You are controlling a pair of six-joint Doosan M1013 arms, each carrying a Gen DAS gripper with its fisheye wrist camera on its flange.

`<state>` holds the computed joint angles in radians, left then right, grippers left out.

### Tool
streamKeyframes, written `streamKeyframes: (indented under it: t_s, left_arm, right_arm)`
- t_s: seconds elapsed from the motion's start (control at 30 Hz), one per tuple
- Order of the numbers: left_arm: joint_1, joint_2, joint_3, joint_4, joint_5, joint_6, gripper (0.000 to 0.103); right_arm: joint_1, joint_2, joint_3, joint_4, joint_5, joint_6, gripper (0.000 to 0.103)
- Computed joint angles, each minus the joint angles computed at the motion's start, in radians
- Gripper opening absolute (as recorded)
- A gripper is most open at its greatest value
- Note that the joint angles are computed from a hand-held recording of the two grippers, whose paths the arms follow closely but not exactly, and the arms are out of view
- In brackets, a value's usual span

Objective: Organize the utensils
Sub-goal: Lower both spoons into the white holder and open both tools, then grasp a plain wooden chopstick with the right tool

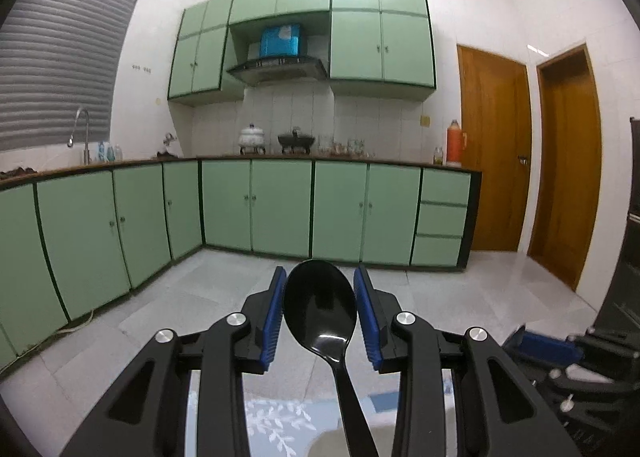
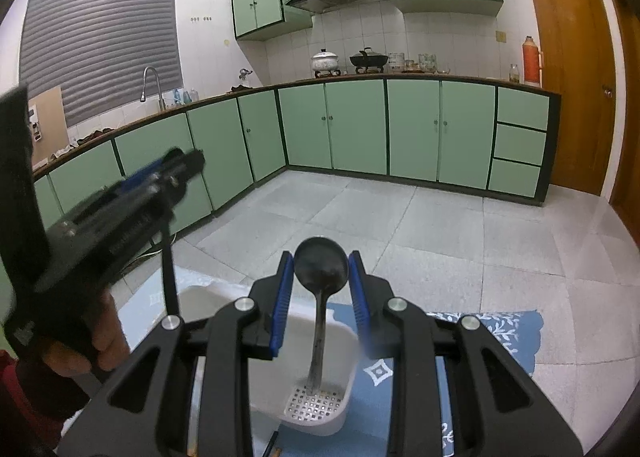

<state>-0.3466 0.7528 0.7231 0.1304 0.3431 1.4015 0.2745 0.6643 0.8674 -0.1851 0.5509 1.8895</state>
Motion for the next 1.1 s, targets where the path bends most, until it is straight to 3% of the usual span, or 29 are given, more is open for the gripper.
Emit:
streamKeyframes:
  t_s: [0.17,0.27,0.4,0.57,0.7,0.93,1.1]
  left_arm:
    - [0.003,-0.021,0.052,-0.051,0.016,0.029,0.036]
    - [0.006,-0.035,0.075,-0.068,0.028,0.037,0.045]
    - [0.012,-0.065,0.110,-0.101,0.044,0.062,0.047]
    - [0.013,-0.128,0.187,-0.070,0.081,0.028,0.057]
    - [0.015,-0.207,0.312,-0.093,0.113,0.035,0.063]
    - [0.004,-0.344,0.571,-0.001,0.146,-0.065,0.063]
    - [-0.006,-0.397,0.674,0.047,0.190,-0.127,0.063]
  right_arm:
    - [-0.002,0.001,0.004,0.034,0.021,-0.028,0.027]
    - [0.001,-0.009,0.020,0.030,0.015,-0.015,0.029]
    - [0.008,-0.032,0.052,-0.009,0.000,0.025,0.041]
    - [0.023,-0.106,0.171,-0.137,-0.068,0.184,0.059]
    - [0.044,-0.178,0.295,-0.212,-0.082,0.273,0.066]
    - [0.099,-0.283,0.485,-0.308,-0.038,0.423,0.066]
    - [0.141,-0.324,0.571,-0.380,-0.010,0.543,0.065]
